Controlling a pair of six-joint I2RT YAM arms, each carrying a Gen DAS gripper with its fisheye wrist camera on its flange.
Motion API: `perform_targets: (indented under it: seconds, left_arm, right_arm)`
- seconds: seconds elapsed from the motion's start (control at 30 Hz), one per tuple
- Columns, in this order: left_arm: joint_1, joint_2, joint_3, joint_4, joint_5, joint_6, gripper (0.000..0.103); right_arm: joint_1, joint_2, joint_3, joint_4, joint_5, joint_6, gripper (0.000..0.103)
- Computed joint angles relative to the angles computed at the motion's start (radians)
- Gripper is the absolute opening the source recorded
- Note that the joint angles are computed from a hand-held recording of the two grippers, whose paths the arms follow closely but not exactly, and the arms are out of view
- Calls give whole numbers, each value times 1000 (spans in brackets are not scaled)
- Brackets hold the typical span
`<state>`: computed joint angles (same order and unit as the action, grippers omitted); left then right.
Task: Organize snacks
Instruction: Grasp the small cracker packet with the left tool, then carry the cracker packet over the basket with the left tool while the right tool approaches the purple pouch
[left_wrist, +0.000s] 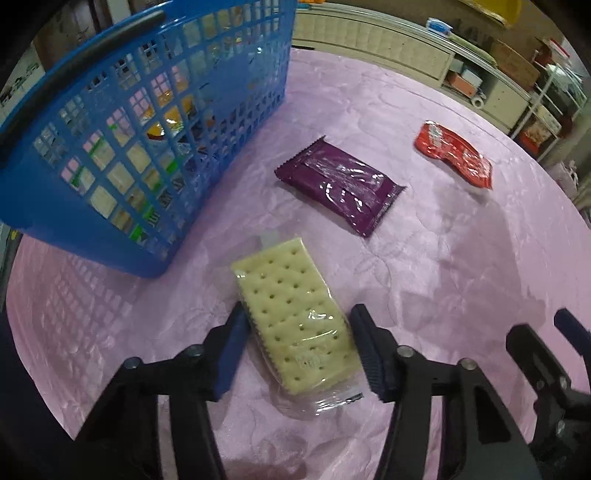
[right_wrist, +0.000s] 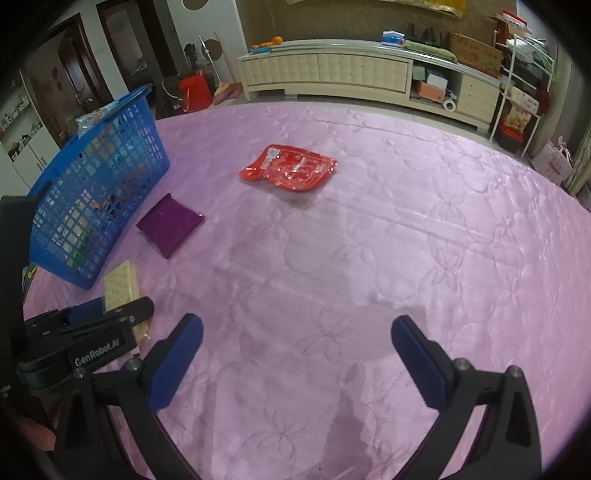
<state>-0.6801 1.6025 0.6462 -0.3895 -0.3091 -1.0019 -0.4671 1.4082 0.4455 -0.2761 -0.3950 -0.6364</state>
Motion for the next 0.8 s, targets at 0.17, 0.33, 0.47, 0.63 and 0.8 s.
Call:
perform_targets:
  seconds: [0.17, 0.33, 0.47, 0.63, 0.8]
  left_arm:
    - [-12, -67, -57, 28, 12, 73, 46]
    - [-31, -154, -95, 20, 27, 125, 46]
    - [-65, -265, -111, -17, 13, 157, 46]
    - [-91, -411, -98, -99, 19, 192, 46]
    - [-108, -562, -77, -194, -6, 263, 46]
  right_arm:
    - [4, -13, -11, -8, 4, -2, 103]
    - [31, -65, -9, -56, 26, 21, 103]
    - [48, -176, -7, -133, 41, 27, 103]
    - [52, -286, 37, -256, 60, 43, 103]
    - [103, -411, 66, -355, 90, 70, 103]
